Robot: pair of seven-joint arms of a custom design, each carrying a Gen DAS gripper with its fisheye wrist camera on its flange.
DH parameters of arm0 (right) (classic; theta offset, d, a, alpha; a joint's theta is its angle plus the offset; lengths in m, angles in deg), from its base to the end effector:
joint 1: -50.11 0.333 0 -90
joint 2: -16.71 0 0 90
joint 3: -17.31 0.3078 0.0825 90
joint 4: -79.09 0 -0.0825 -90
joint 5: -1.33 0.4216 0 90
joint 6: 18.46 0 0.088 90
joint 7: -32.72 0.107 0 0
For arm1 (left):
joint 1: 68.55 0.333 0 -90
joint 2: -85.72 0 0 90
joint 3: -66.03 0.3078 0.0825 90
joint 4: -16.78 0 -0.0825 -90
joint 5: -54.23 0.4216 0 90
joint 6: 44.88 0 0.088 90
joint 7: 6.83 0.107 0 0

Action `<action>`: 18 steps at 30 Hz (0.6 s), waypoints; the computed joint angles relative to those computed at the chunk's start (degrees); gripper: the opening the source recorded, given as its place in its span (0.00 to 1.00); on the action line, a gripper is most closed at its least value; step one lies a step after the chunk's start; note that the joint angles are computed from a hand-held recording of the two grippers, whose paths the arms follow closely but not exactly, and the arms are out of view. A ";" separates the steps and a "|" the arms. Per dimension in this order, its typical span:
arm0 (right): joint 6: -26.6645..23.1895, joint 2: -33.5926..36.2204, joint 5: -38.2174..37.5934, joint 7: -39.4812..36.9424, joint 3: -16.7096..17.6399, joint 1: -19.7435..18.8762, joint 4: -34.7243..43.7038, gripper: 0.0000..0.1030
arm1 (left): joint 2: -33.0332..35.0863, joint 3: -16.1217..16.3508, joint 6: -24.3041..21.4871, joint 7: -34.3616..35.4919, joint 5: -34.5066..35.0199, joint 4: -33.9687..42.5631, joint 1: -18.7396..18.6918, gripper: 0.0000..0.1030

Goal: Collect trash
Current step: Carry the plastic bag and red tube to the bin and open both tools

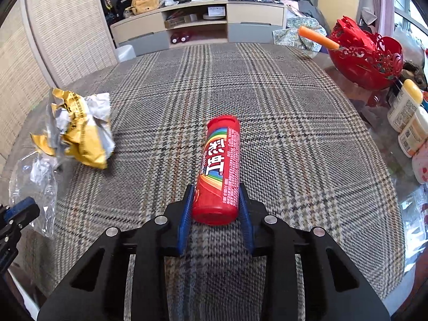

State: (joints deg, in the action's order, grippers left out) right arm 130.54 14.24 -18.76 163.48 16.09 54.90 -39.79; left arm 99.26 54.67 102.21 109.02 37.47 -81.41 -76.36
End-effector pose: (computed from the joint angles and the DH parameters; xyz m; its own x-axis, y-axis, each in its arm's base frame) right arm 0.6131 0.0451 0.4866 -0.3621 -0.9279 -0.0890 -0.7433 0.3450 -0.5731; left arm 0.6731 -0.2171 0.4993 -0.5525 -0.8322 0.0467 -0.6694 0.4096 -0.6198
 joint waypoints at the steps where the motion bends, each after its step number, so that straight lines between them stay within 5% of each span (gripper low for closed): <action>1: -0.08 -1.14 -0.27 0.24 0.12 0.07 -0.59 0.31 | -1.38 0.06 0.39 -0.01 0.01 -1.24 0.05 0.15; 18: -1.43 -20.12 -0.16 2.06 4.05 2.57 -12.02 0.28 | -23.73 2.82 1.61 5.46 -9.17 -21.88 -0.23 0.15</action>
